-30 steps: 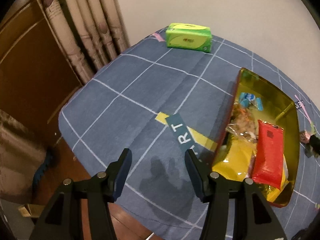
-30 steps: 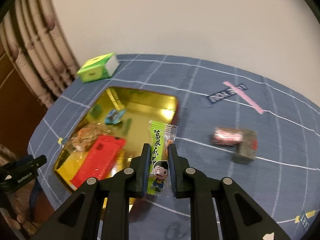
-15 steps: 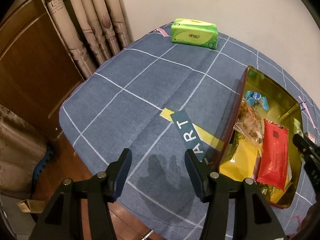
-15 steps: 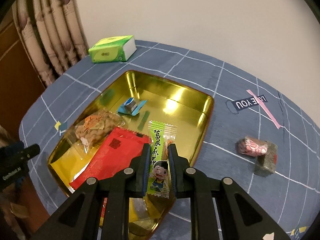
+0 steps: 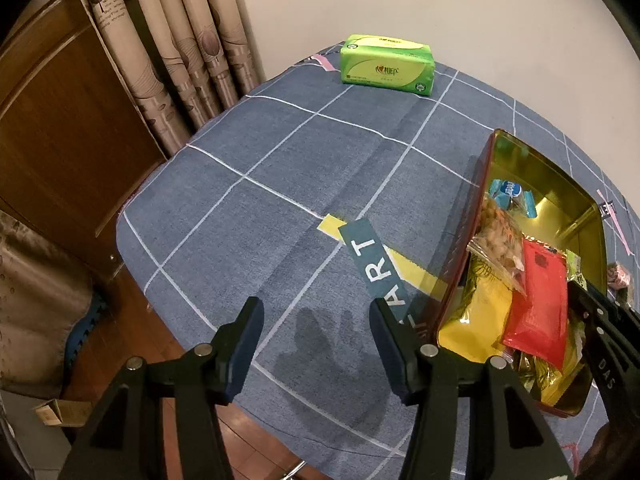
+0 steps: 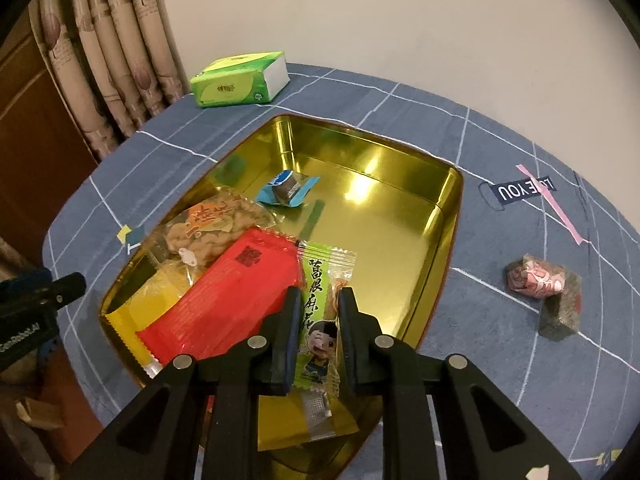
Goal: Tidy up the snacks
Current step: 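Lower the green candy stick into the tin and open the right tool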
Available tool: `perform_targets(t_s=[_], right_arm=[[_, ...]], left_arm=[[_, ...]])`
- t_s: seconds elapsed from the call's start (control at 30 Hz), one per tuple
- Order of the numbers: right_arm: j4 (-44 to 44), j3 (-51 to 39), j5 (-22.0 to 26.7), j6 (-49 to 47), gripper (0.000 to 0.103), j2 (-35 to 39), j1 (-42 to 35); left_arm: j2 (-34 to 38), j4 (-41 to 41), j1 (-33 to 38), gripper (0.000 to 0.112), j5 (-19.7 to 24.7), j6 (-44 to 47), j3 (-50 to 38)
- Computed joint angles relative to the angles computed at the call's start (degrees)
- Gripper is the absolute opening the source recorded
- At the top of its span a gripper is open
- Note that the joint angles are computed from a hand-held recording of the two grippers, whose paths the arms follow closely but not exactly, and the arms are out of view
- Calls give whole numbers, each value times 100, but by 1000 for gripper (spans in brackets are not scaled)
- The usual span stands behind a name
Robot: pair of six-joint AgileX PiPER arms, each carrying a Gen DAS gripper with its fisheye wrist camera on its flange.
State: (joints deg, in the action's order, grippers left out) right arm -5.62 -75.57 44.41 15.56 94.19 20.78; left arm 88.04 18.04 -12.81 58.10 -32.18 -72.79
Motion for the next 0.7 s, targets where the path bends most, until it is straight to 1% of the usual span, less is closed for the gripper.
perform_targets(t_s=[0.03, 0.2, 0.27, 0.37, 0.4, 0.43, 0.6, 0.7], right_arm=[[-2, 0, -4, -2, 20, 1, 6], [180, 45, -51, -125, 21, -51, -56], [163, 50, -31, -123, 25, -81, -65], [207, 103, -63, -124, 38, -204, -117], [242, 131, -84, -144, 46, -256, -136], [341, 180, -144, -211, 49, -344, -184], [405, 320, -233, -338, 51, -746, -359], [395, 398, -227, -400, 53, -973, -634]], left_arm=[[-1, -5, 3, 56, -4, 6, 0], [-9, -6, 3, 56, -19, 6, 17], [-8, -10, 4, 56, -10, 14, 13], [-9, -12, 3, 56, -14, 12, 11], [-8, 2, 0, 56, -15, 7, 12], [-11, 6, 7, 56, -22, 17, 15], [-10, 5, 36, 56, -33, 52, 9], [-18, 51, 28, 56, -27, 32, 7]])
